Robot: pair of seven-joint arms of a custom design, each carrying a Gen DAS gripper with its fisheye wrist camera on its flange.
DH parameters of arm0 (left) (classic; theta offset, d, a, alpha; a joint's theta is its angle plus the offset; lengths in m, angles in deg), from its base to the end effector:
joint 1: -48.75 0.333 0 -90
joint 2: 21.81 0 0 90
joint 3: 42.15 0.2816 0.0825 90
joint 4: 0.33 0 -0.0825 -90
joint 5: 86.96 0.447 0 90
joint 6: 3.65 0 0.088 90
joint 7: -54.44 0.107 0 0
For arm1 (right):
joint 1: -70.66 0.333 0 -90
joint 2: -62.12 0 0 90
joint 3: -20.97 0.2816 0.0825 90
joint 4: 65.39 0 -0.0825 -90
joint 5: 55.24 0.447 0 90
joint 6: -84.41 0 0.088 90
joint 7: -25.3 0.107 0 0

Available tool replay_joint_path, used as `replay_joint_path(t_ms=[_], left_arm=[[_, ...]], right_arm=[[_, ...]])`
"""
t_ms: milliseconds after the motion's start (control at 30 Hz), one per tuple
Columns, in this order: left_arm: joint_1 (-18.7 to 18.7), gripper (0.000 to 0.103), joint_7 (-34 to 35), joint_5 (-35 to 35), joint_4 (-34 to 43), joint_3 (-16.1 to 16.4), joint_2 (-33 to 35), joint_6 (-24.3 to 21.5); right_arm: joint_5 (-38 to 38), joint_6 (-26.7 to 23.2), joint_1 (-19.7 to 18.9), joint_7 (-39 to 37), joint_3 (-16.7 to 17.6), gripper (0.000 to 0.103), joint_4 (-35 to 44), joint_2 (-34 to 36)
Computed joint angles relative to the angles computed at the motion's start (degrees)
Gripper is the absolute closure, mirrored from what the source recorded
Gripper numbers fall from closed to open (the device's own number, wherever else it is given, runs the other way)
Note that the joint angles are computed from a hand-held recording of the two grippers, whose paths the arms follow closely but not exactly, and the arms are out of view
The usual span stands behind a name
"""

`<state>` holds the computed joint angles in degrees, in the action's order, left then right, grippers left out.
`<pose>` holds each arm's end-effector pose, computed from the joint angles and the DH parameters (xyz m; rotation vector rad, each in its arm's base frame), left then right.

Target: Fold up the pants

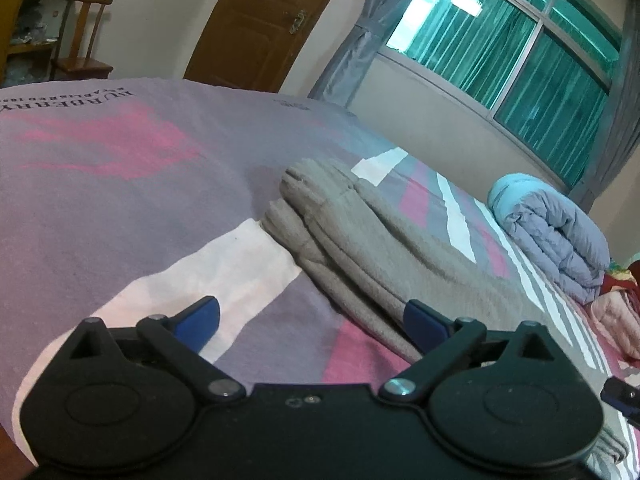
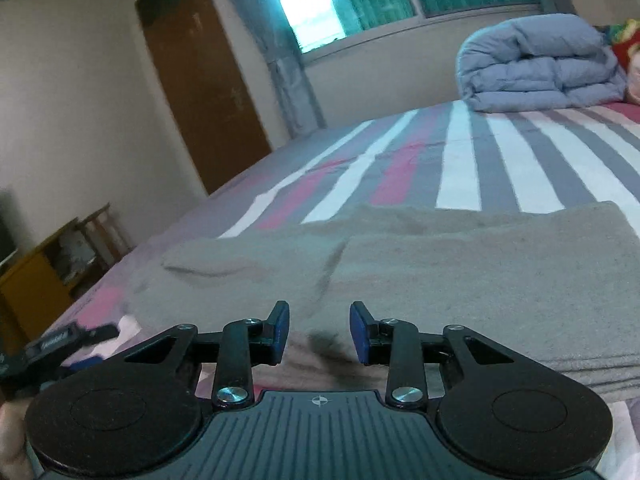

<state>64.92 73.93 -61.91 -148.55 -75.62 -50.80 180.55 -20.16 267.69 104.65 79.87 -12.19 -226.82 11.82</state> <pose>0.4742 -0.1931 0.4475 -1.9591 1.3318 -1.2440 0.4354 -0.0304 0.4533 -1.3334 1.4777 -0.5060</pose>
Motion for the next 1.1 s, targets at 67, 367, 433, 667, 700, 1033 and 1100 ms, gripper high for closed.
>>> replay_joint_path(t_ms=[67,367,433,667,700,1033,1100], left_arm=[[-0.3,0.01,0.1,0.0,-0.1,0.3,0.1,-0.1],[3.8,0.01,-0.1,2.2,3.6,-3.8,1.8,-0.5],[8.7,0.01,-1.0,4.1,6.3,-8.9,1.9,-1.3],[14.4,0.008,-0.7,11.0,15.5,-16.6,9.8,-3.6],[14.6,0.008,-0.9,12.2,16.2,-17.2,10.6,-4.5],[17.4,0.007,-9.4,22.0,18.3,-19.3,11.5,-7.3],[17.7,0.007,-10.0,23.8,19.9,-19.5,13.4,-9.3]], right_arm=[[1.1,2.1,-1.6,2.3,3.2,0.069,0.2,2.8],[4.4,-6.1,-8.6,-2.7,3.9,0.062,-0.5,-2.3],[3.8,-6.7,-15.3,-1.8,7.0,0.062,-1.6,-3.2],[-4.3,-17.1,-40.3,12.3,21.4,0.062,-2.7,2.1],[-4.6,-19.1,-40.2,10.5,20.6,0.062,-1.9,3.0],[0.5,-13.6,-30.7,3.3,12.7,0.062,11.8,18.8],[7.1,-8.6,-22.8,-4.6,6.4,0.062,13.4,18.4]])
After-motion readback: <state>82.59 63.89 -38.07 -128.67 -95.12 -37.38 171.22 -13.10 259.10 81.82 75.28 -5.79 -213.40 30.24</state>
